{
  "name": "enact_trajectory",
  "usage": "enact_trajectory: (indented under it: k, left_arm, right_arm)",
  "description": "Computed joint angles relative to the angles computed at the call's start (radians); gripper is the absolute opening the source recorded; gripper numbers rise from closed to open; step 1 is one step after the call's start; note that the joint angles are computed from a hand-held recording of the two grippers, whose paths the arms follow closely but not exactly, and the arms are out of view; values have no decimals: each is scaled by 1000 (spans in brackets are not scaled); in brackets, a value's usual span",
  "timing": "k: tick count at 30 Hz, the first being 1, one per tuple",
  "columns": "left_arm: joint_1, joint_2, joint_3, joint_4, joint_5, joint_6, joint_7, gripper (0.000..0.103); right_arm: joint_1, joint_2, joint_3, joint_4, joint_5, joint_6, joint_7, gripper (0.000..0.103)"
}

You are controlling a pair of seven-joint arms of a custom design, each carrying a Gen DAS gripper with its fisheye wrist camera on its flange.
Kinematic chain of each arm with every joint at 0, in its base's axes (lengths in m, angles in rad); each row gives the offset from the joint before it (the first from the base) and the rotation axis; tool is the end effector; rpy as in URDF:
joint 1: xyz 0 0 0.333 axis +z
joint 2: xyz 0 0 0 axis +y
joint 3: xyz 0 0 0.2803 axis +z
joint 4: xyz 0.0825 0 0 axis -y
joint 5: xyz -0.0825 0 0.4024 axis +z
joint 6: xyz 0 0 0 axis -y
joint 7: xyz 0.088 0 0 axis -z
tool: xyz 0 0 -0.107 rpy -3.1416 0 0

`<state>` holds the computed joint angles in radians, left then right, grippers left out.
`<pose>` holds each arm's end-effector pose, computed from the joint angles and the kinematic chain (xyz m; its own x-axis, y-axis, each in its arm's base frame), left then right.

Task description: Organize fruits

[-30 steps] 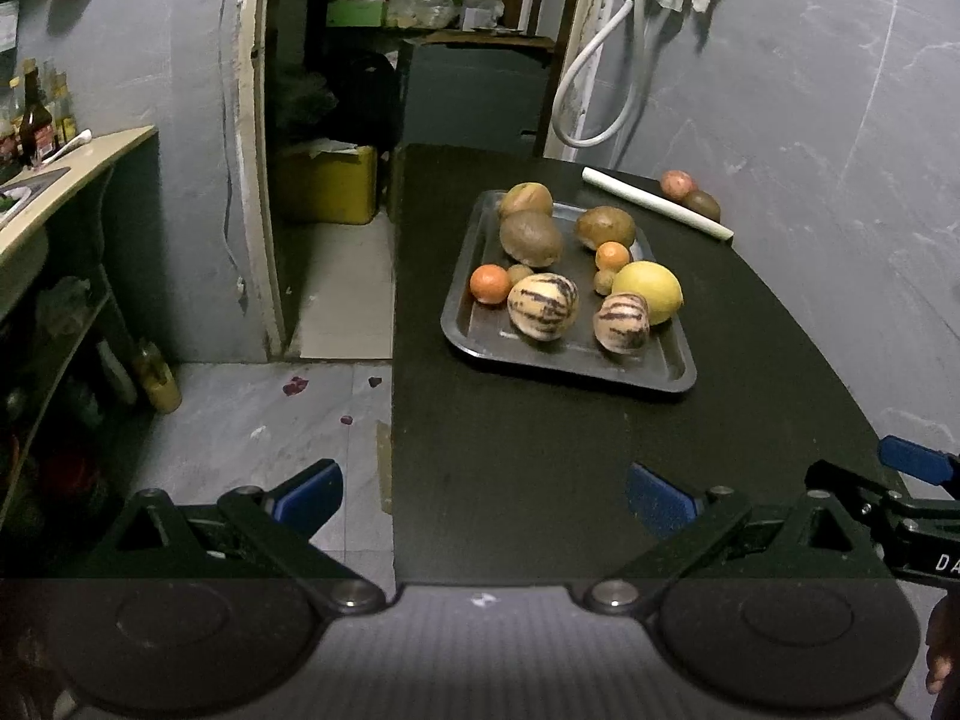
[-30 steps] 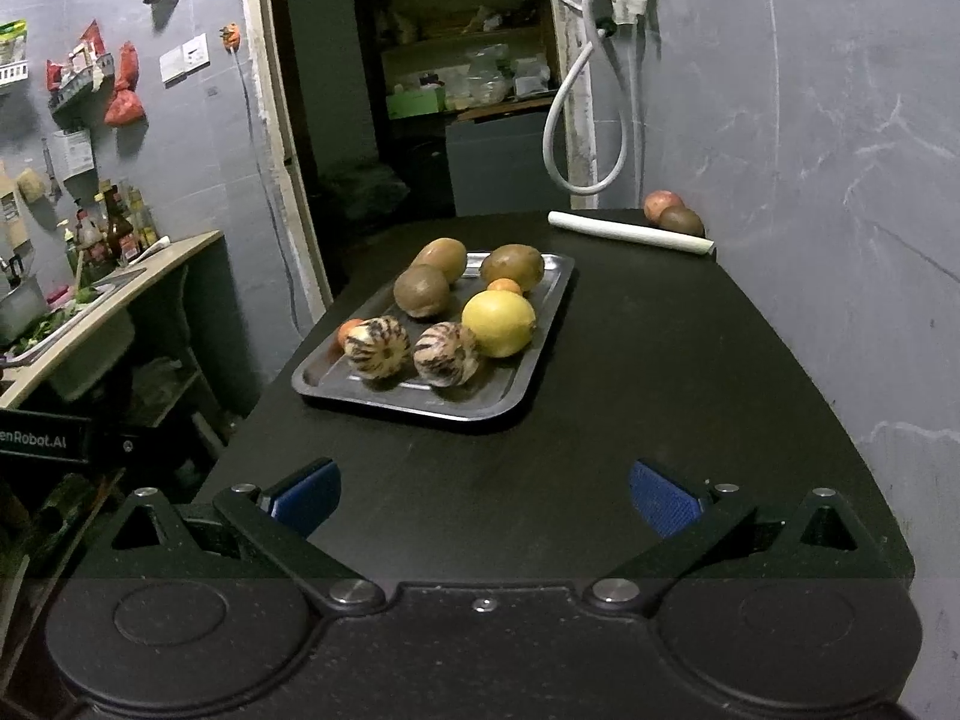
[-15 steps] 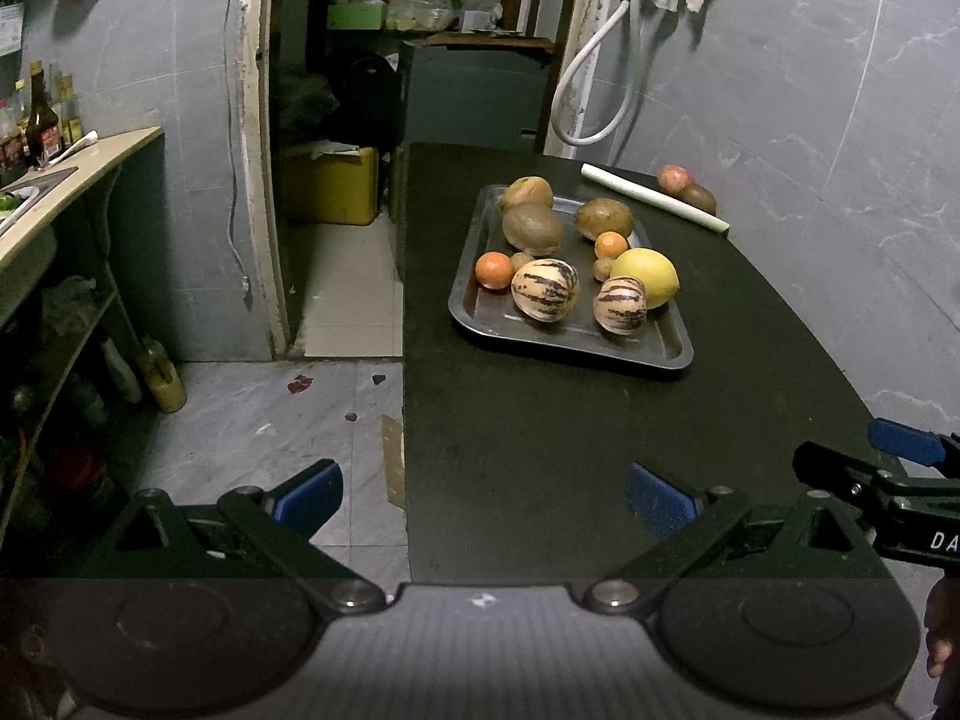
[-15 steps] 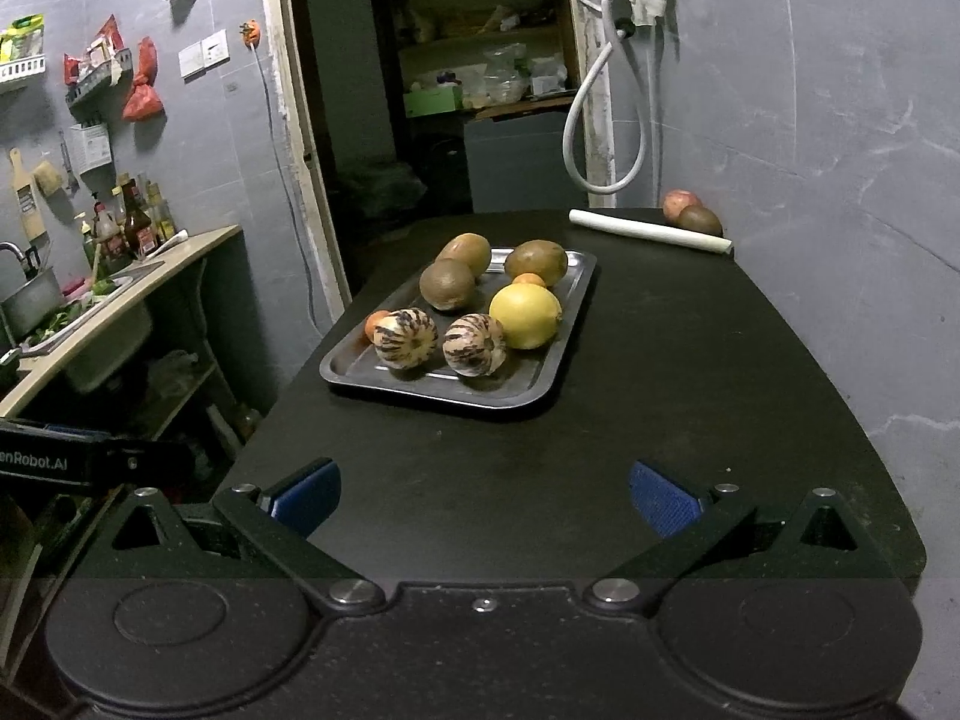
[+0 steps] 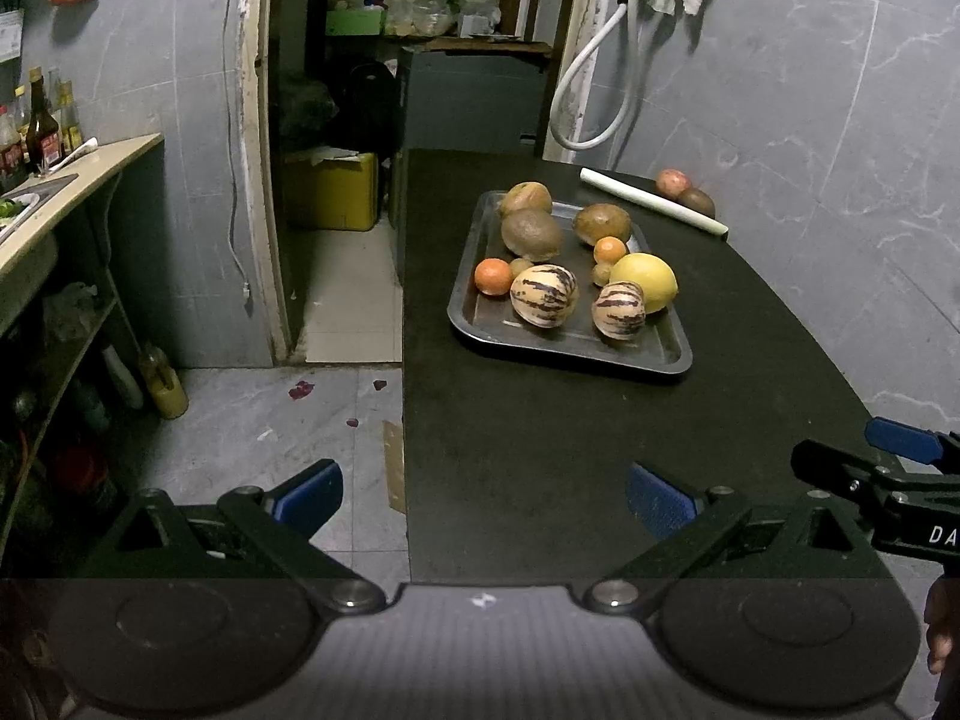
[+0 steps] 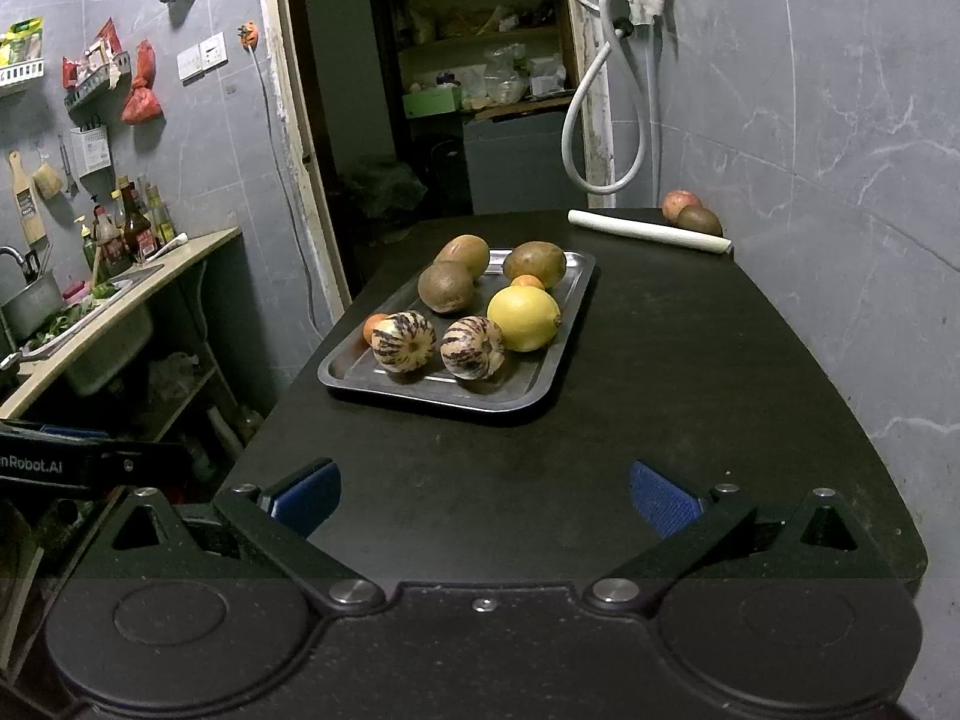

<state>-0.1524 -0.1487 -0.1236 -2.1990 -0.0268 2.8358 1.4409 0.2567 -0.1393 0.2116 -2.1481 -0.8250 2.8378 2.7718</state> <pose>0.5513 -0.1570 0.4959 -0.1684 -0.9809 0.0970 -0.7124 0.0531 -0.6998 0.4933 0.2965 0.5006 0.0521 -0.9857 -0.1605 -0.5979 0.0979 -0.7955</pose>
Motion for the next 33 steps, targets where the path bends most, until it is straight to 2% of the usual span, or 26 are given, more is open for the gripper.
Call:
enact_trajectory:
  k: [33]
  left_arm:
    - [4,0,-1,-3,3,-2,-5,102]
  right_arm:
    - [7,4,-5,3,23,-3,-25,102]
